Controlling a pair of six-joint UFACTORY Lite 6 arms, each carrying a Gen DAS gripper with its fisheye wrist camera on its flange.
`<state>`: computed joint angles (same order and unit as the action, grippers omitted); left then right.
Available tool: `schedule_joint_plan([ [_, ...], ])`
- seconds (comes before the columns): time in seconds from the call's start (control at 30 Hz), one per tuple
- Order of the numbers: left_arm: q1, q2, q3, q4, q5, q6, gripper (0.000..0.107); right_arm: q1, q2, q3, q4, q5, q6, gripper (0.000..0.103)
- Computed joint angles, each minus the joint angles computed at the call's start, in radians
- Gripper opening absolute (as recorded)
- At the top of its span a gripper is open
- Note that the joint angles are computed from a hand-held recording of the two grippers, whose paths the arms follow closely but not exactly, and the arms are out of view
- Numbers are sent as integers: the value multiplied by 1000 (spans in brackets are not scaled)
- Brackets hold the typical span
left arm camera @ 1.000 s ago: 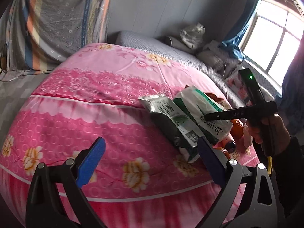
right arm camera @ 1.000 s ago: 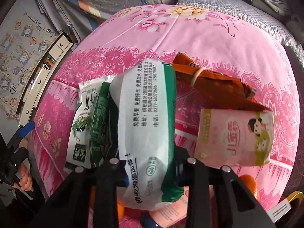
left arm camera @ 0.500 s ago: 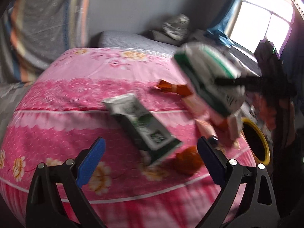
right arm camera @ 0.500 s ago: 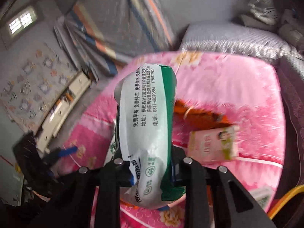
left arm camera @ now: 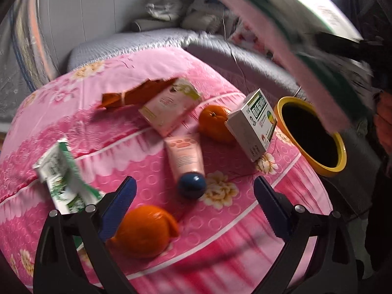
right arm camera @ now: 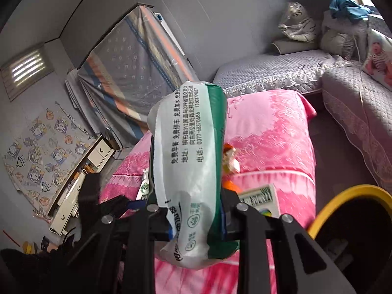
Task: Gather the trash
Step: 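Grasp pink tube with left tool while right carries wipes pack toward bin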
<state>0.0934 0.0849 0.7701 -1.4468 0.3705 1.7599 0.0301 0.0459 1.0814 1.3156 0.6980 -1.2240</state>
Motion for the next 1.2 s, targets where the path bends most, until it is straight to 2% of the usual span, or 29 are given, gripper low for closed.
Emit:
schedule_joint_plan([
  [0.07, -25, 39, 23, -26, -38, 9, 90, -36, -28, -51, 31, 24, -39, 23],
  [0.1, -40, 65, 41, -26, -65, -2, 84, -56, -37, -70, 39, 38, -53, 23],
  [0.13, -47, 90, 62, 5, -77, -41, 80, -79, -48, -92, 50, 55, -70, 23],
  [0.27, -58, 182, 145, 127, -87, -192, 71, -145, -74, -159, 84, 100, -121, 23],
  [0.33, -75, 240, 195, 199, -129, -278, 62, -169, -84, -186, 92, 116, -130, 23],
  [0.43, -74, 310, 261, 340, -104, -437, 50, -198, -116, -229, 94, 134, -137, 23],
  [0.47, -81, 321, 268, 358, -116, -460, 48, -205, -126, -236, 91, 137, -133, 23],
  [0.53, -101, 334, 272, 354, -141, -461, 36, -218, -145, -253, 89, 147, -127, 23],
  [0.6, -109, 333, 272, 342, -149, -457, 36, -233, -162, -270, 88, 156, -123, 23],
  [0.7, -80, 317, 262, 278, -93, -405, 35, -258, -206, -300, 79, 188, -117, 24],
  [0.77, -59, 275, 227, 230, -58, -354, 35, -269, -245, -319, 69, 209, -102, 24],
  [0.93, 14, -10, -4, 24, 33, -117, 35, -284, -334, -361, 62, 240, -79, 24],
  [1.1, 133, -352, -197, 12, 150, -81, 35, -303, -405, -391, 73, 292, -64, 24],
  [1.2, 212, -511, -250, 89, 239, -134, 35, -312, -455, -403, 70, 294, -38, 24],
])
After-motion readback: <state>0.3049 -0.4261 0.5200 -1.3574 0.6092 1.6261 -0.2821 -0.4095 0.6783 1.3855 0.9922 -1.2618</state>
